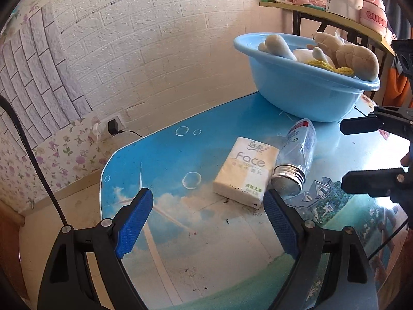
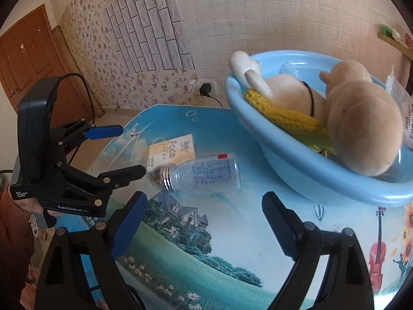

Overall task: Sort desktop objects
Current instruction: 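Move both grippers back over the table toward the tissue pack and bottle, then grasp the Face tissue pack with the left gripper while the right grasps the clear bottle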

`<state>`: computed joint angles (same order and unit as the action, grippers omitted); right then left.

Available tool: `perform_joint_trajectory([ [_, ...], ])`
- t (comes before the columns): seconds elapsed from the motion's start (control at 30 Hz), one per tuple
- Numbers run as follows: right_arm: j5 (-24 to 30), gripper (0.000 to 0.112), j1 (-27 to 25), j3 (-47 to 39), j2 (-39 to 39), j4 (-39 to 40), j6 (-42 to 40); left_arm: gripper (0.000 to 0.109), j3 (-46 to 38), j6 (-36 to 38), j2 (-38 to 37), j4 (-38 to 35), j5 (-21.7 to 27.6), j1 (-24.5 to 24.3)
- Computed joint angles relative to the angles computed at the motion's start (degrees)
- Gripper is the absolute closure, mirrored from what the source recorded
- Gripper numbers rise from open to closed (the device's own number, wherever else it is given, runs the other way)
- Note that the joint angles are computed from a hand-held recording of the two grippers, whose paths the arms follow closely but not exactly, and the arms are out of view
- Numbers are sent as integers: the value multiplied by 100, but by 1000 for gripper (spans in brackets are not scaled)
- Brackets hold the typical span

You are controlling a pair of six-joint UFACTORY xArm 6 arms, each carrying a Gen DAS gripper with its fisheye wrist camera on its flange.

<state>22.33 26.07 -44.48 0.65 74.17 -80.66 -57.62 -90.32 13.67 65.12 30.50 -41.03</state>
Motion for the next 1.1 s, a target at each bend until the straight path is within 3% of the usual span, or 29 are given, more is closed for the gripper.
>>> perform_joint_trajectory([
  [0.13, -208, 20, 180, -161, 181, 81, -8, 21, -98, 296, 180, 86, -512, 225],
  [0.3, -417, 20, 309, -366, 457, -135, 209, 21, -384, 1011, 523, -32, -617, 249],
  [0.37, -518, 20, 381, -414, 525, -73, 146, 21, -475, 906, 620, 98, -745, 286],
  [0.4, -560, 20, 412, -430, 547, -62, 130, 25, -500, 911, 663, 66, -892, 331],
  [0.5, -657, 20, 454, -496, 629, 35, 90, 56, -484, 806, 706, 51, -1345, 448],
  [0.67, -494, 22, 340, -561, 704, -106, 231, 58, -306, 548, 572, 234, -1283, 375],
  [0.73, -458, 34, 342, -564, 742, -128, 260, 58, -226, 462, 496, 227, -1172, 323],
  [0.8, -367, 56, 305, -545, 757, -365, 403, 58, -125, 332, 400, 200, -1032, 263],
  [0.9, -379, 71, 294, -411, 623, -336, 274, 58, 28, 21, 246, 176, -807, 169],
  [1.1, -173, 78, 136, -138, 300, -372, 216, 57, 188, -775, 63, 53, -239, -115],
])
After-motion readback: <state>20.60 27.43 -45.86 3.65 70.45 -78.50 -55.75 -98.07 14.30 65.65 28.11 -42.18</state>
